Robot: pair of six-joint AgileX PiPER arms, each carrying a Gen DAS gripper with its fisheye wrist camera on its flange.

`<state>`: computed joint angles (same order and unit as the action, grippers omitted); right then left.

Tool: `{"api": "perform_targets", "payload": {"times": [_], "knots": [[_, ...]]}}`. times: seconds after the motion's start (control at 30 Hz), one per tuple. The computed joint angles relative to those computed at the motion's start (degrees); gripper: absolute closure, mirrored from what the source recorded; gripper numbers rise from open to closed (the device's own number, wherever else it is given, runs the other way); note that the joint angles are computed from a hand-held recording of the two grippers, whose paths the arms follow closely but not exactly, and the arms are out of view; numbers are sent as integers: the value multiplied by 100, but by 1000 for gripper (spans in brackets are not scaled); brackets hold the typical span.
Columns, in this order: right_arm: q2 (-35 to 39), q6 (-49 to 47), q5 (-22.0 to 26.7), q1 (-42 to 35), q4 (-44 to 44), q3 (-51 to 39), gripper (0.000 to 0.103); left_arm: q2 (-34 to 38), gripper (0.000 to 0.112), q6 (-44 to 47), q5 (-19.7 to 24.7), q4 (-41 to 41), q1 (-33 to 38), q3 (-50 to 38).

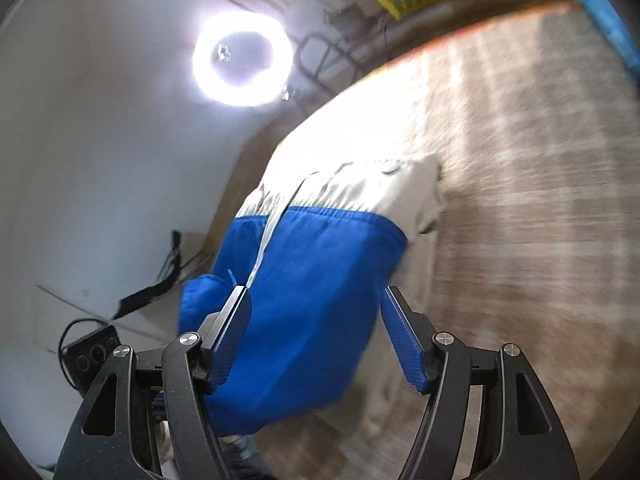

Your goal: Fold large clothes

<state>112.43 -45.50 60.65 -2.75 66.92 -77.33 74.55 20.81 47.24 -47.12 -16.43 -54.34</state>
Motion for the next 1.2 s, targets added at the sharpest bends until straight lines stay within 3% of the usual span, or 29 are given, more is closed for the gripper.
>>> {"api": "perform_targets", "payload": {"times": [0.03,0.13,0.2,0.23,0.27,0.37,0.53,0.6,0.63,0.67,0.77,0.83,0.9,0.97,1.03,1.13,1.2], "knots": [[269,238,150,64,-64,-307,35,-26,110,16,123,-33,85,-55],[732,858,-23,334,-383,-868,37,5,110,-109,140,58,-35,-205],[780,1022,-138,424,-431,-927,58,-2,111,-20,158,28,-47,-189],[736,1094,-256,464,-512,-912,80,-39,111,-128,61,220,-183,-181],[690,1053,-280,439,-420,-863,89,-57,111,-309,-94,469,-426,-166],[560,353,-292,216,505,-418,93,172,111,-302,-521,613,-908,63],[644,326,-795,316,433,61,93,904,111,-457,-1353,943,-1458,469],[467,206,-999,376,507,319,86,1083,111,-484,-1534,991,-1553,508],[275,331,-1127,456,238,402,80,1073,111,-390,-1492,888,-1515,515],[130,494,-1195,527,-39,438,66,1008,111,-377,-1359,878,-1448,485],[-630,502,-1538,718,-449,990,55,501,103,-82,-895,632,-1082,542],[-1121,589,-1684,802,-637,1379,55,49,78,379,-462,273,-556,654],[-1460,417,-1501,710,-506,1739,55,-403,65,578,-154,130,49,748],[-1722,588,-1538,725,-728,1997,55,-617,65,899,148,52,995,741],[-1782,882,-1751,883,-982,2133,55,-497,65,838,181,156,1721,519],[-1613,1162,-2074,1067,-1199,2118,55,246,65,783,230,-68,2785,-140],[-1494,1280,-2122,1072,-1133,2064,55,738,61,722,187,-5,3050,-478]]}}
